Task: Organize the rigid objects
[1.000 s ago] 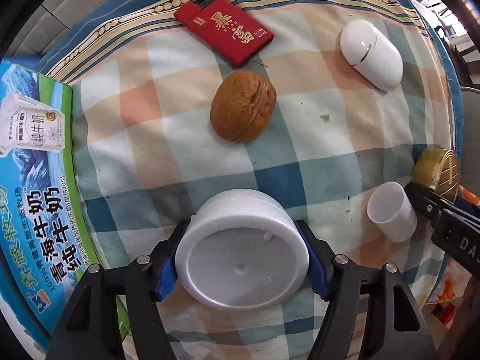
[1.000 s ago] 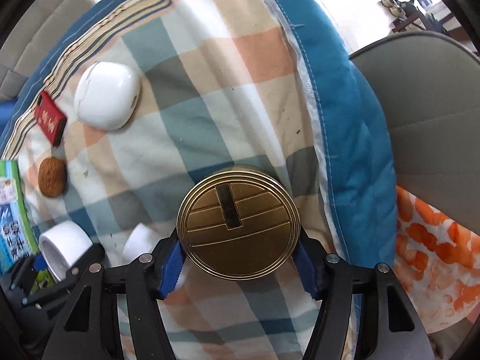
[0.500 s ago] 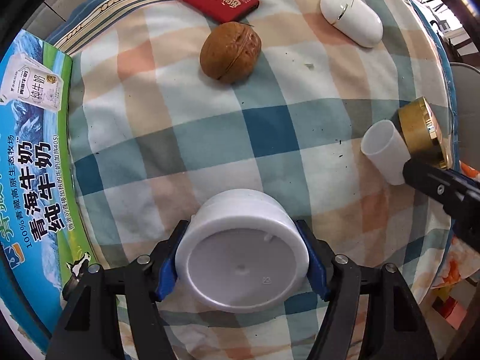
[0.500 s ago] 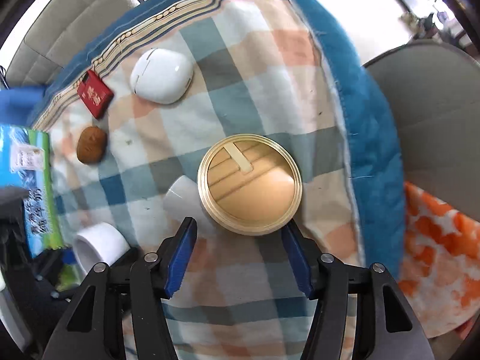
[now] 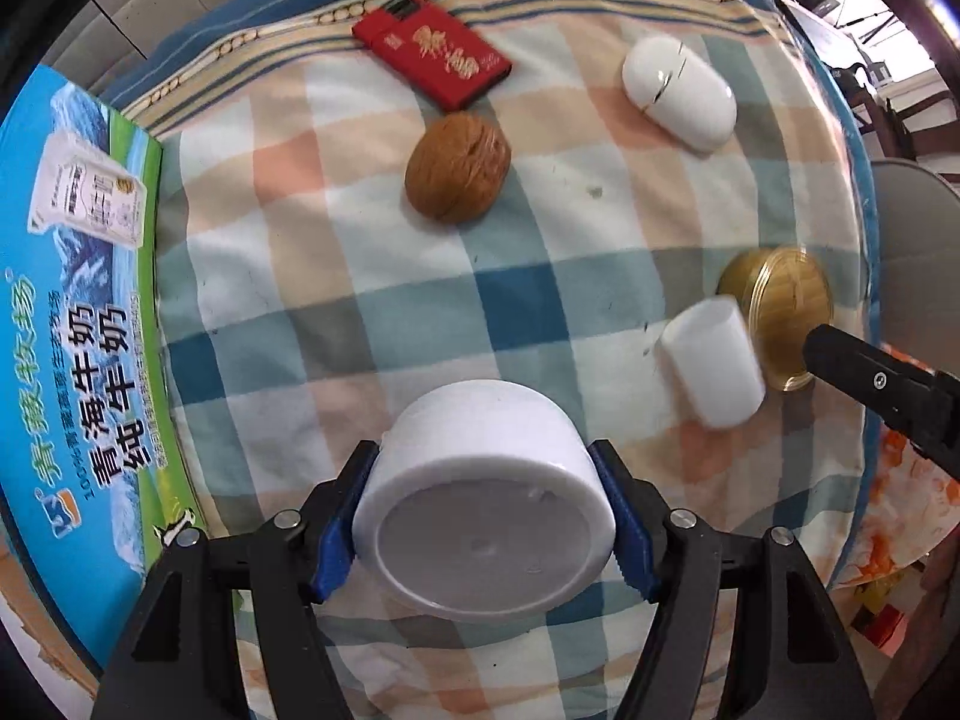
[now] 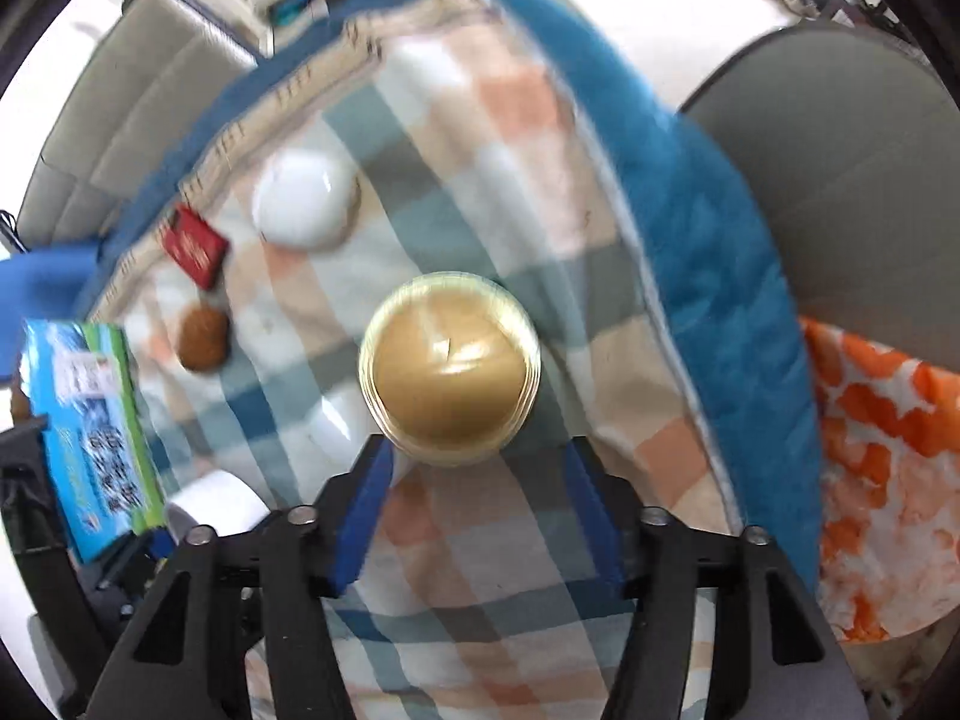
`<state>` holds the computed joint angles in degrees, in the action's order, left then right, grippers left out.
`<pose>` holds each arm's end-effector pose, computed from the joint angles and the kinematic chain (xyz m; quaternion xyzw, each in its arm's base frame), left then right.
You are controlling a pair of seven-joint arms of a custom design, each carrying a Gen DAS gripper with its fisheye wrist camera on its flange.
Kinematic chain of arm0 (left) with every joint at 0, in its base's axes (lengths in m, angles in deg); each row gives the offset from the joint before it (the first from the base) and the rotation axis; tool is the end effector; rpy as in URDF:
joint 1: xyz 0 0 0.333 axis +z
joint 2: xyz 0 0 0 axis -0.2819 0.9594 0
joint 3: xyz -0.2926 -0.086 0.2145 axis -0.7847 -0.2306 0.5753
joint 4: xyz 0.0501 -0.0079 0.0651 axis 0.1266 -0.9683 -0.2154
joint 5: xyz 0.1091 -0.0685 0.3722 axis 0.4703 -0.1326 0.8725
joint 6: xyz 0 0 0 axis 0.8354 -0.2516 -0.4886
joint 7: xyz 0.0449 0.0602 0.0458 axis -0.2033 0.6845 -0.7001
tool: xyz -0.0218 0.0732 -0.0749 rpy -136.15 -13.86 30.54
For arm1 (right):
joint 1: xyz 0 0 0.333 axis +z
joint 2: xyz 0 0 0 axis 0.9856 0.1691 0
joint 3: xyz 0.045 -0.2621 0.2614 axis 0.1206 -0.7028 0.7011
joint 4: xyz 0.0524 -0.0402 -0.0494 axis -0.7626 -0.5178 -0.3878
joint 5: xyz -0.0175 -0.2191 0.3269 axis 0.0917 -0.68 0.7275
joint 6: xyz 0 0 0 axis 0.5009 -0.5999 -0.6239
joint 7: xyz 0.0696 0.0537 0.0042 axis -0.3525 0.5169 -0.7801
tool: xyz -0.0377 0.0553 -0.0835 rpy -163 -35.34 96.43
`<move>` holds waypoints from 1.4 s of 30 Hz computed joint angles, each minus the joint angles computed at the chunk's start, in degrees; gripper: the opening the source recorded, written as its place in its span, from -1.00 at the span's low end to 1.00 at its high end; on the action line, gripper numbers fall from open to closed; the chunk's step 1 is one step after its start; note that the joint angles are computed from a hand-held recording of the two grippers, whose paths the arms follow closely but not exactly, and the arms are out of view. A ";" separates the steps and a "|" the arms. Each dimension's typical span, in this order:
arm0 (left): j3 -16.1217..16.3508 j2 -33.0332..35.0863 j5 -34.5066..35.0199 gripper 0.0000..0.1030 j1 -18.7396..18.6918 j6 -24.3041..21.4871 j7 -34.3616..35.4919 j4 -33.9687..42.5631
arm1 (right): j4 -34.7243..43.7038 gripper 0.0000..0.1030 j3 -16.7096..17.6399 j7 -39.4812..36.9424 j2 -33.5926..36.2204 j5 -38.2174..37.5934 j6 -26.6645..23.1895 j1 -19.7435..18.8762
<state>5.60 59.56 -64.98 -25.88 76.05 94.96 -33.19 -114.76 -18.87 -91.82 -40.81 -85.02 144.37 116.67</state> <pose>0.5367 -0.1866 0.4729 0.3376 -0.9399 -0.0106 0.0498 0.3857 0.4568 0.5082 -0.2405 0.9666 0.0311 0.0831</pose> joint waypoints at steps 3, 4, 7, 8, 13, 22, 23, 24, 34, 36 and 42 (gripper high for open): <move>-0.25 0.82 -0.31 0.31 -0.41 0.27 -0.70 1.43 | -1.22 0.33 -1.35 -5.22 -0.92 3.30 0.19 -2.32; -0.29 1.11 -0.07 0.31 -0.60 0.60 -0.99 1.71 | -1.31 0.33 -1.62 -7.29 -0.53 4.95 0.45 -3.03; -0.44 2.23 0.89 0.31 -1.35 0.72 -1.71 3.08 | -2.86 0.34 -1.99 -10.73 -0.18 8.39 2.14 -4.41; -0.48 2.47 1.25 0.31 -1.61 0.81 -1.95 3.42 | -2.66 0.34 -2.03 -10.49 0.34 8.26 2.08 -4.55; -0.09 3.29 2.48 0.31 -2.06 1.38 -1.99 3.50 | -1.22 0.32 -1.83 -13.75 1.93 11.46 0.43 -5.73; -0.19 -0.56 3.74 0.31 -1.08 4.63 1.66 -2.91 | -0.53 0.34 -0.95 -19.21 3.64 17.46 -0.80 -5.84; -0.27 -0.27 3.77 0.32 -1.07 4.22 1.78 -2.53 | -1.19 0.36 -1.00 -18.52 2.84 16.88 -1.13 -5.66; -0.26 -0.04 3.73 0.32 -1.00 3.79 2.04 -2.35 | -0.86 0.37 -1.14 -18.15 3.09 16.70 -1.40 -5.67; 0.19 3.13 4.44 0.29 -1.98 4.51 -0.28 -1.53 | 5.50 0.30 -1.40 -18.65 8.65 15.44 -4.64 -6.66; 0.18 2.69 4.36 0.28 -1.90 4.62 0.33 -1.93 | 5.43 0.29 -1.32 -18.97 8.09 15.49 -4.89 -6.90; 0.16 -0.55 1.18 0.28 -0.69 2.75 2.96 -1.74 | 6.23 0.28 -1.13 -17.20 5.99 13.01 -7.50 -5.67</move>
